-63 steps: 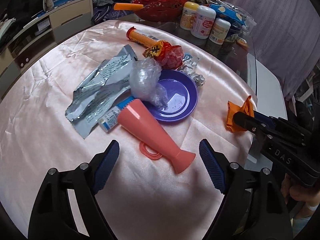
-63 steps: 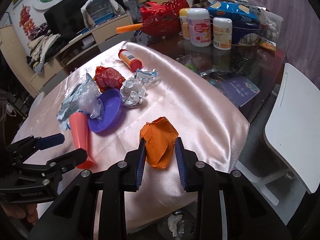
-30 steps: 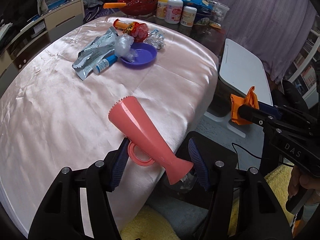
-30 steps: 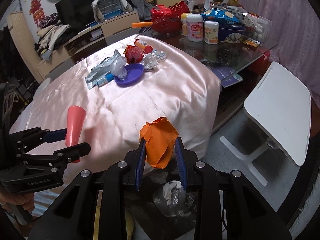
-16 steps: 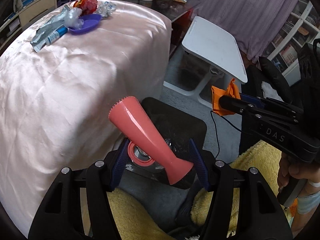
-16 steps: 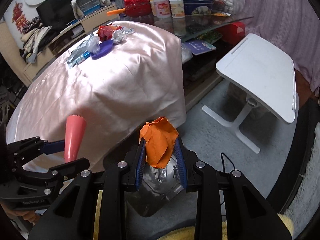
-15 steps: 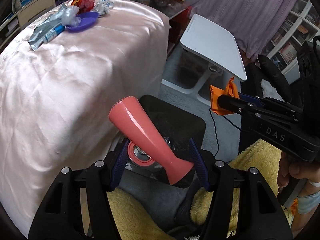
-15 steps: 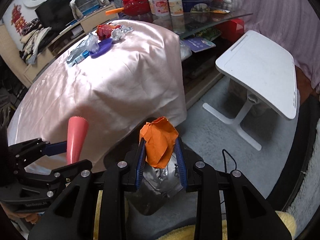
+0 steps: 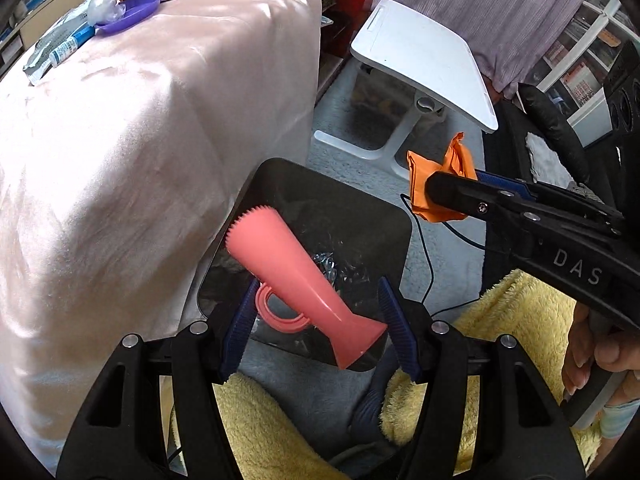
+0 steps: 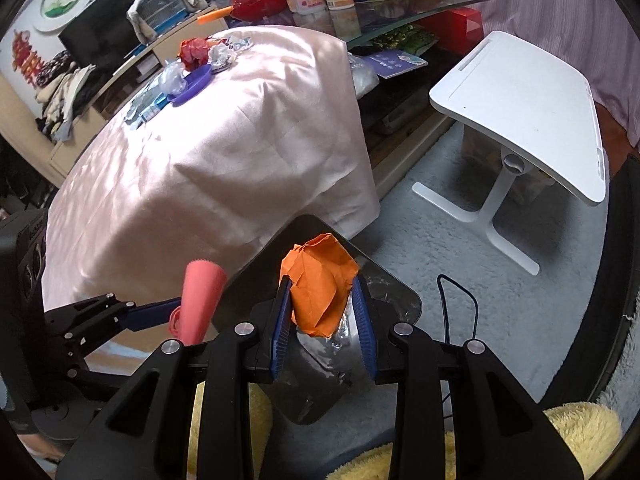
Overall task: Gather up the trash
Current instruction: 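Carry horn and balloon to the trash bin and open both tools, then grasp the blue eye-drop bottle with the left tool while the right tool grasps crumpled foil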
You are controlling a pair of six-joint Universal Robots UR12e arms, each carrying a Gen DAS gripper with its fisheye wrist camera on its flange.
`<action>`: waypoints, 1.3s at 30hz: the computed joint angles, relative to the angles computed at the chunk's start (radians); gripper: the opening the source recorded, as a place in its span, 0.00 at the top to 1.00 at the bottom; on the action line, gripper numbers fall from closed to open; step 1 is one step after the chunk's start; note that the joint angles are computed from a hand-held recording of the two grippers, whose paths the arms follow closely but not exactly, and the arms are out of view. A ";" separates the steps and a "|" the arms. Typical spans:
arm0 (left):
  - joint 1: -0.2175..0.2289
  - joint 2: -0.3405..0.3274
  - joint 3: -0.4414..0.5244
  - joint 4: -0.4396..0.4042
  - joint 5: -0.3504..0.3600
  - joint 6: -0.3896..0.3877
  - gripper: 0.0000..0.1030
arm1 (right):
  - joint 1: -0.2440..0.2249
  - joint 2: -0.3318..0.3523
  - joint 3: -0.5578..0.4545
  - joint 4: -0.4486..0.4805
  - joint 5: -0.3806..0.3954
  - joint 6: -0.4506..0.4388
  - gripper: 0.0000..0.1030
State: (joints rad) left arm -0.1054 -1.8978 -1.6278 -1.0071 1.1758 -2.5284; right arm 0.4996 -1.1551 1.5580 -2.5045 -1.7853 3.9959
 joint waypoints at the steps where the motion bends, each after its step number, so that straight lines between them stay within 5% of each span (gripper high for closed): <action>1: 0.001 0.000 0.001 -0.004 0.001 -0.002 0.45 | -0.001 0.000 0.000 0.001 0.001 0.002 0.66; 6: 0.007 0.002 0.004 0.008 0.010 -0.010 0.31 | -0.004 -0.003 -0.002 0.004 -0.015 0.018 0.41; 10: 0.016 0.012 0.000 0.036 0.016 -0.019 0.27 | -0.004 -0.007 -0.002 0.010 -0.035 0.027 0.36; 18: 0.058 0.038 0.003 0.106 0.017 -0.052 0.17 | -0.003 -0.002 -0.032 0.018 -0.083 0.013 0.09; 31: 0.120 -0.017 0.101 0.180 0.099 -0.204 0.16 | -0.024 0.082 -0.198 0.017 -0.088 -0.131 0.08; 39: 0.118 -0.091 0.206 0.184 0.114 -0.247 0.16 | -0.053 0.161 -0.326 0.035 -0.060 -0.197 0.08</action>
